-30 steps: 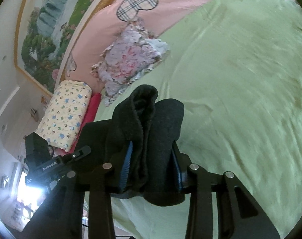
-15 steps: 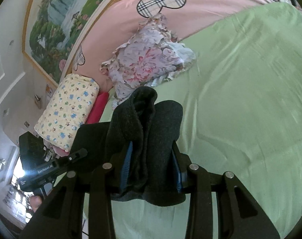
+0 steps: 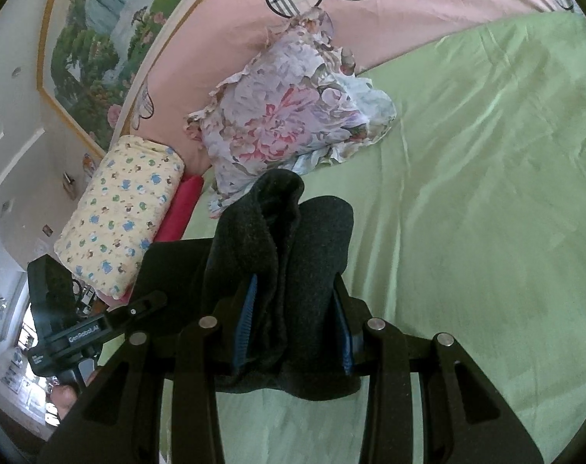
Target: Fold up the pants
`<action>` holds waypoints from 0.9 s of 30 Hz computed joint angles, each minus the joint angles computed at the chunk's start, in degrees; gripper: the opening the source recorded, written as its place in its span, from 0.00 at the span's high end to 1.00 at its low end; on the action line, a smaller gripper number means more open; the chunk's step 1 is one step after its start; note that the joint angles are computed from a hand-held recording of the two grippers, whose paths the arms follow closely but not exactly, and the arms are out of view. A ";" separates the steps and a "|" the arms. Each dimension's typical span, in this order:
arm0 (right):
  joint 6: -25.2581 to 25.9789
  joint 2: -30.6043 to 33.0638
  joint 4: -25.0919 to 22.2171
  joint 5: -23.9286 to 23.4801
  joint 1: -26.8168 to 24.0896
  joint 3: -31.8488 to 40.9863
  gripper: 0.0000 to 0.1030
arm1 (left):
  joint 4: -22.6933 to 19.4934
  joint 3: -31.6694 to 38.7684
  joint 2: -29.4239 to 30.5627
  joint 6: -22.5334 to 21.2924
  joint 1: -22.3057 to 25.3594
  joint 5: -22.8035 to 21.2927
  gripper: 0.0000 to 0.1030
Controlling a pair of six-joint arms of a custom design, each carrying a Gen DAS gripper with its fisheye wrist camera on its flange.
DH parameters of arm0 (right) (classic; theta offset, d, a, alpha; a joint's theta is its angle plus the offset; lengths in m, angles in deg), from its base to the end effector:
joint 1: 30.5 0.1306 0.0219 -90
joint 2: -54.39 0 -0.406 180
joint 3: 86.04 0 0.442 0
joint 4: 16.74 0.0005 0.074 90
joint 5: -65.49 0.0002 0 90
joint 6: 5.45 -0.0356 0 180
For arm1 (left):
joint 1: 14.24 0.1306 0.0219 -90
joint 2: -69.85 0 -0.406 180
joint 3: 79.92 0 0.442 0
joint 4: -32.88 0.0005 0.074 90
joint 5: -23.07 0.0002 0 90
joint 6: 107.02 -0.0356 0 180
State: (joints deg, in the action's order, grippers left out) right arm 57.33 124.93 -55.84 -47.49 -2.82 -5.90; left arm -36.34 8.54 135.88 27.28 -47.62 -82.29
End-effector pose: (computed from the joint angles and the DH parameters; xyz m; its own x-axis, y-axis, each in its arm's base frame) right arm 0.3615 0.2048 0.5344 -0.7210 0.0973 -0.6860 -0.4484 0.6893 0.5691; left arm 0.2884 -0.1794 0.5911 -0.7003 -0.3451 -0.6249 -0.1538 0.9278 -0.3400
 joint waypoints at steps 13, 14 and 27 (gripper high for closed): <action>3.05 8.10 -3.42 1.57 -0.16 4.98 0.60 | 1.10 -1.56 2.69 -2.81 4.00 1.33 0.67; 3.49 8.29 -3.61 2.05 -0.16 4.97 0.57 | 1.10 -1.78 2.64 -3.02 3.99 1.22 0.65; 11.52 8.40 -5.73 14.05 0.51 4.12 0.46 | 4.75 -8.47 -0.24 -2.09 5.96 2.27 0.26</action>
